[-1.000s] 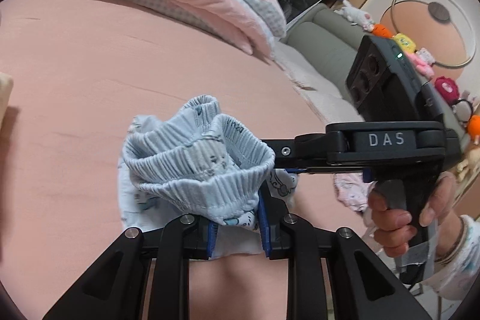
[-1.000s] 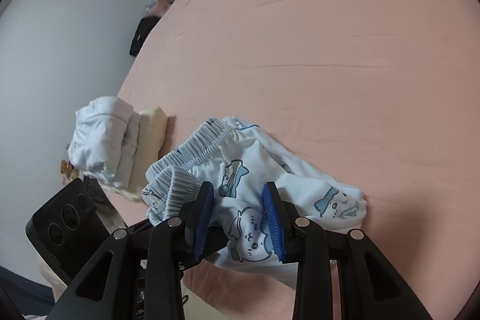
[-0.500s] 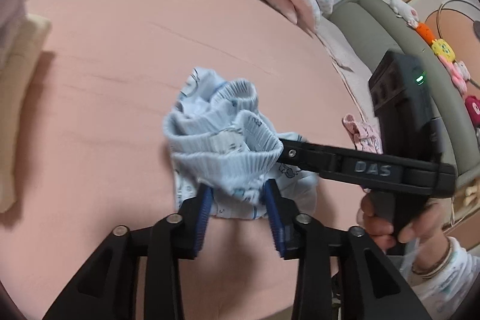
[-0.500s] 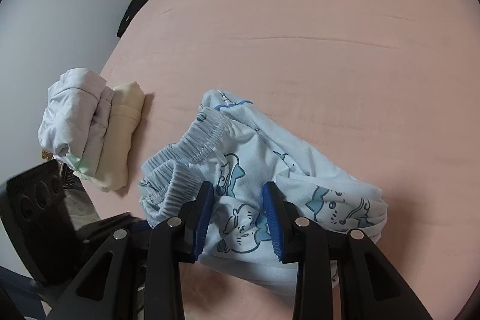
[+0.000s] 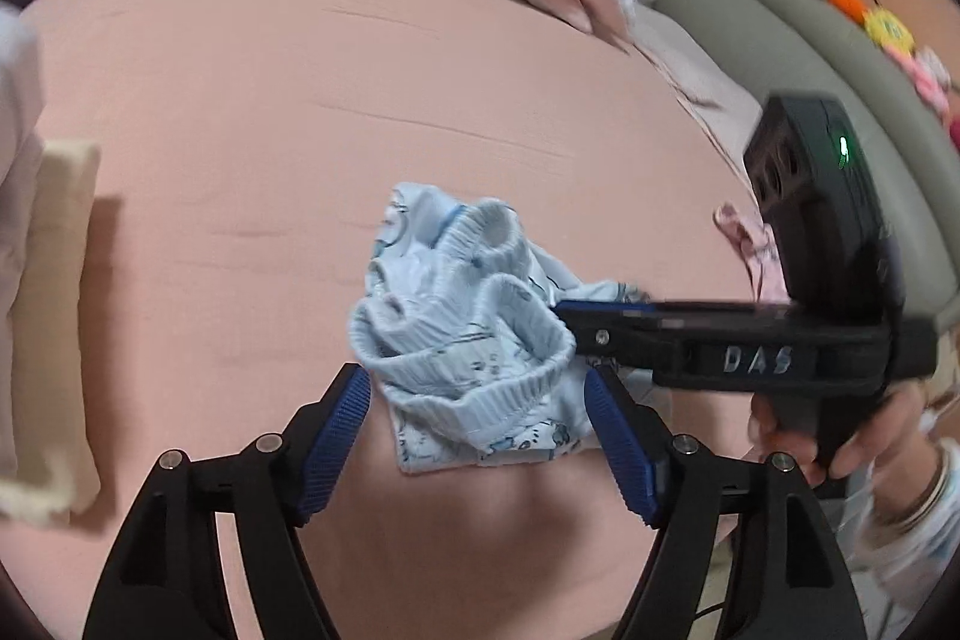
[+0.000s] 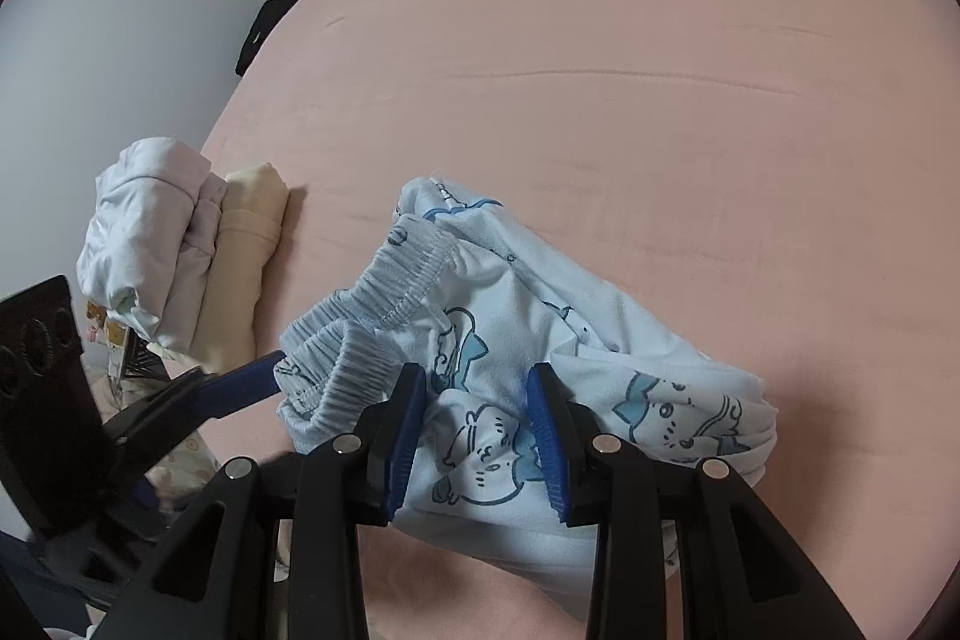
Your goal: Fold clothes
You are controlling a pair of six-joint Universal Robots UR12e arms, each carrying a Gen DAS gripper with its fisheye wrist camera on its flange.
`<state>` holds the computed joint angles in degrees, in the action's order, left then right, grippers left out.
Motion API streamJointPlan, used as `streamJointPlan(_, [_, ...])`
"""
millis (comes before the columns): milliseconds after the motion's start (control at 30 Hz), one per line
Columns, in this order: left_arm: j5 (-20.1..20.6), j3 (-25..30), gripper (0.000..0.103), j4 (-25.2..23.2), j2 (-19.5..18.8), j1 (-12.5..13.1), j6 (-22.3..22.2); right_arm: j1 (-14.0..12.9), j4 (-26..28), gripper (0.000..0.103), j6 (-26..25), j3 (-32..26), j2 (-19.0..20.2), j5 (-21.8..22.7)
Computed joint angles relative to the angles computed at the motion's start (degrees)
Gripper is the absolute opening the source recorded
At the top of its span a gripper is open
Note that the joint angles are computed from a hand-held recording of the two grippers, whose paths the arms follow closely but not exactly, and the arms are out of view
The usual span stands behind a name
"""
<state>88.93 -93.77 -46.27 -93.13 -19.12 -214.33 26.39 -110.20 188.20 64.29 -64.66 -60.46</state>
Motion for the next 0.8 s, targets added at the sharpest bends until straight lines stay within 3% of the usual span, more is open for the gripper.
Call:
streamJointPlan(167, [5.84, 2.56, 0.073, -3.90, -1.33, -1.37, 3.29, -1.61, -1.03, 0.037, 1.77, 1.42, -0.85, 4.53])
streamJointPlan(333, [3.09, 1.52, 0.073, -1.21, -0.21, -0.59, 3.82, -3.72, -5.01, 0.052, 4.73, 4.37, -3.10, 8.75])
streamJointPlan(567, [0.95, 3.81, 0.073, -1.78, -1.83, 0.18, 7.66, -6.12, -6.11, 0.057, 5.60, 8.26, -6.53, 7.79])
streamJointPlan(667, [-0.84, 4.68, 0.073, -2.27, -2.54, 0.37, 10.37, -5.58, -4.92, 0.058, 6.20, 7.57, -6.08, 6.31])
streamJointPlan(800, [1.78, 6.81, 0.073, -3.80, -4.48, -0.48, 14.38, -5.52, -4.76, 0.059, 6.75, 9.17, -6.56, 5.79])
